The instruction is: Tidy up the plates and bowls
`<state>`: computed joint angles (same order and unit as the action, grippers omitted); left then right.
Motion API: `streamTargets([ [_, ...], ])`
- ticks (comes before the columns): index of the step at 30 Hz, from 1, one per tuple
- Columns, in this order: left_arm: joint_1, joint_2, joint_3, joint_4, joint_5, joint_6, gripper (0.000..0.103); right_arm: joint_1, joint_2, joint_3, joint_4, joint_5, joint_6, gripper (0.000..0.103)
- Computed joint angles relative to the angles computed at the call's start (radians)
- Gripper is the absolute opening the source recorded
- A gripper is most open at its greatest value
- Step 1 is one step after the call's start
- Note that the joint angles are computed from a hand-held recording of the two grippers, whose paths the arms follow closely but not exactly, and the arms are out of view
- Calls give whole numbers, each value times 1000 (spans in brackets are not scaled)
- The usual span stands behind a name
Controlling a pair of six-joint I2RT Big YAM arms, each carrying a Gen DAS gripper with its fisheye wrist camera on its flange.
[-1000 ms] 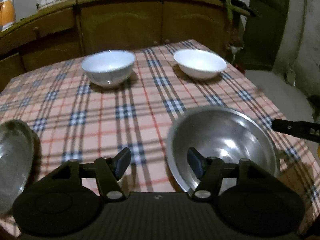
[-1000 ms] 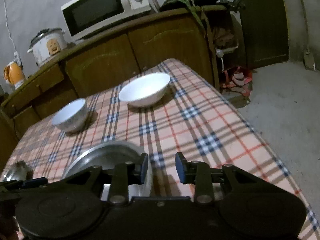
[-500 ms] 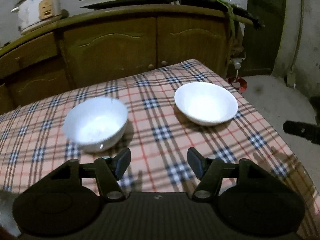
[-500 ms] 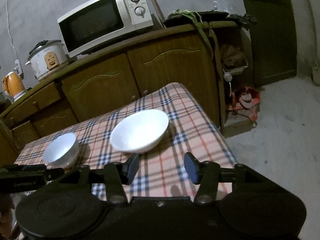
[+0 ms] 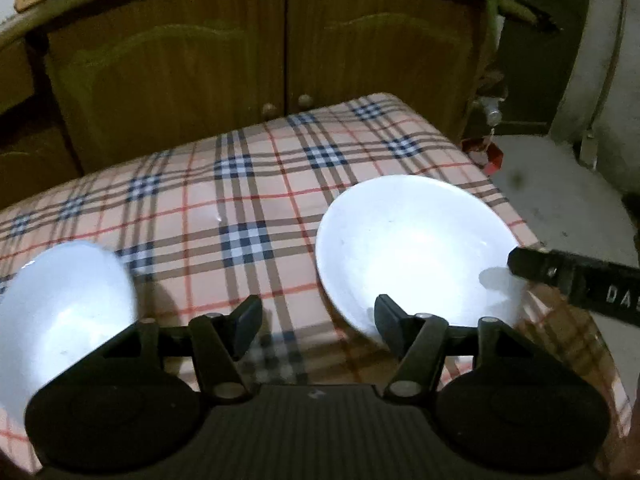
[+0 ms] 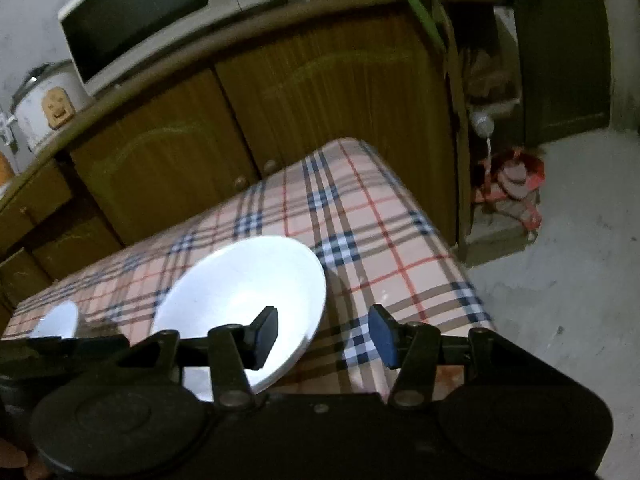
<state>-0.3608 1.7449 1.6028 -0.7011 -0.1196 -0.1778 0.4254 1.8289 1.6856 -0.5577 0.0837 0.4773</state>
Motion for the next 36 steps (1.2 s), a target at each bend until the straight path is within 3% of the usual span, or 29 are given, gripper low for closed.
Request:
streamTargets([
  [2,7,26,26,-8,10,-3,61,-5,29,23,-6,-24,12,62],
  [4,16,50,49,-17,37,-7,46,-8,50,39,-5,-39,14,61],
  [5,22,52,50,-12,66,-12,42,-10,58,45,-2,-53,19,55],
  [7,27,56,56,-9,104,-10,24,-10,73,60,-10,-78,29,34],
  [8,26,57,57,-6,118,-3,22,-10,77,64,-11,-88,30,21],
  [19,7,-64,-42,2,95,-29,21,32,-44,-48,40,-45,43,20],
  [36,-122,-377,-268,3,-79,-57,23,169,-352,-238,-1,97,38,21],
])
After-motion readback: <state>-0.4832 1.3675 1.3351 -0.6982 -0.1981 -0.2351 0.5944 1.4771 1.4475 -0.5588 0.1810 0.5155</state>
